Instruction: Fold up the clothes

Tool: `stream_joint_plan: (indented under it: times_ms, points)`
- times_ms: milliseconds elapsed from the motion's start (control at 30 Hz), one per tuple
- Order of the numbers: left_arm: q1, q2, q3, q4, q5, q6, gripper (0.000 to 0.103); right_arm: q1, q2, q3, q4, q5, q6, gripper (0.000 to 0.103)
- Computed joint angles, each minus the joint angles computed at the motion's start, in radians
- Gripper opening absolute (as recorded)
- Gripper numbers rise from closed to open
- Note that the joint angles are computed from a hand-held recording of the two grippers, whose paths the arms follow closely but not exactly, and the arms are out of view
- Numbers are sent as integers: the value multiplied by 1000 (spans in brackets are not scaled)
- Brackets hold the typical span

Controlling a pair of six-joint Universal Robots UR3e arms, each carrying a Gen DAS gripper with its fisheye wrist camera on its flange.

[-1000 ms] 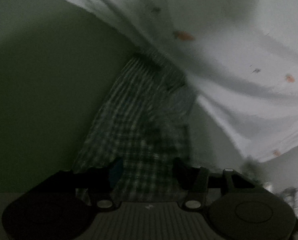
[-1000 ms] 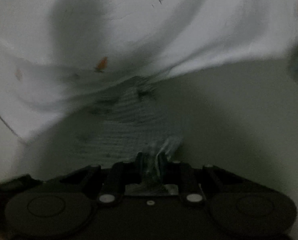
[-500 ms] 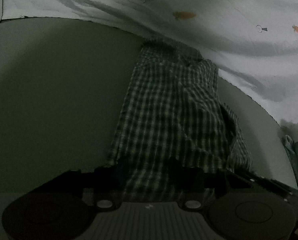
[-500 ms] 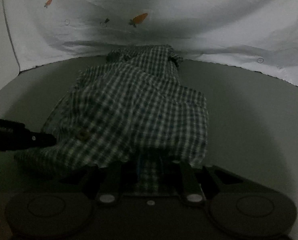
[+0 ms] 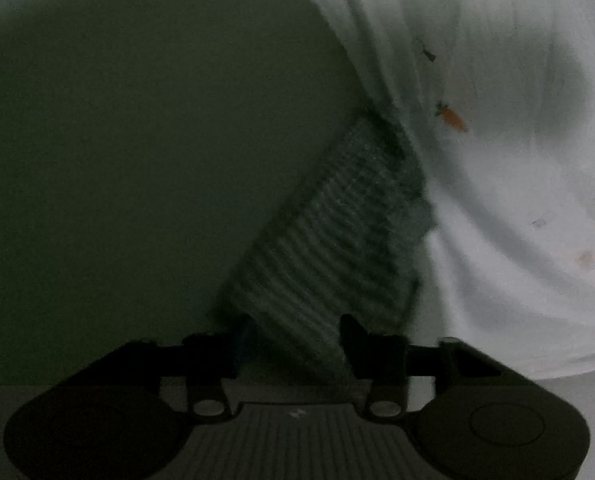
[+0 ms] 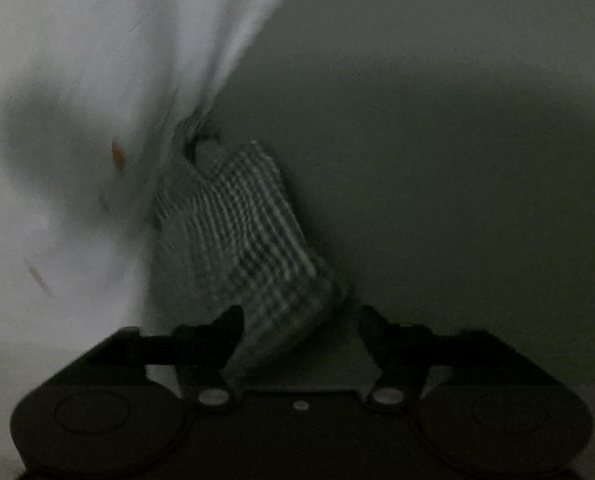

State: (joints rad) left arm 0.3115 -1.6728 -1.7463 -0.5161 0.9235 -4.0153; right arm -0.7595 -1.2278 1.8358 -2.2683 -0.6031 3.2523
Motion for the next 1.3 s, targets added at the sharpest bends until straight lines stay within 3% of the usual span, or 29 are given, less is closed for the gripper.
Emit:
stream_joint_plan:
  times_ms: [67, 167, 367, 433, 500, 600, 667, 800, 900, 1033, 1100, 1200, 1300]
  points:
    - [7, -3, -28, 28, -55, -18, 62, -36, 55, 23, 60, 107, 100, 78]
    - [-12, -60, 1, 37, -82, -31, 62, -23, 129, 34, -36, 188, 231, 78]
    - [-59, -194, 71, 121, -85, -128, 62, 70, 222, -87, -168, 141, 353, 74]
    - [-68, -219, 85, 143, -82, -132, 60, 88, 253, -123, -181, 123, 374, 66]
    - [-65, -220, 72, 172, -81, -136, 56, 103, 274, -149, -171, 100, 391, 42]
    - [-62, -223, 60, 206, -63, -146, 24, 83, 296, -137, -162, 116, 416, 18]
    - [-56, -214, 31, 265, -66, -169, 19, 63, 283, -96, -166, 149, 413, 12]
    - [-79, -169, 15, 329, -19, -104, 13, 51, 232, -65, -153, 186, 354, 8]
    - [-86, -137, -23, 452, -8, -126, 12, 33, 182, -51, -106, 238, 286, 7]
    - [-96, -46, -86, 508, 7, -126, 12, -13, 66, -12, 100, 280, 81, 7]
    - [-84, 39, -147, 501, -11, -133, 12, -57, -25, -3, 350, 280, -102, 7]
    - [-56, 247, -202, 276, -27, -69, 12, -148, -153, -74, 878, 213, -384, 7]
    - [34, 518, -183, -111, -100, -39, 12, -219, -234, -237, 1318, 101, -502, 7]
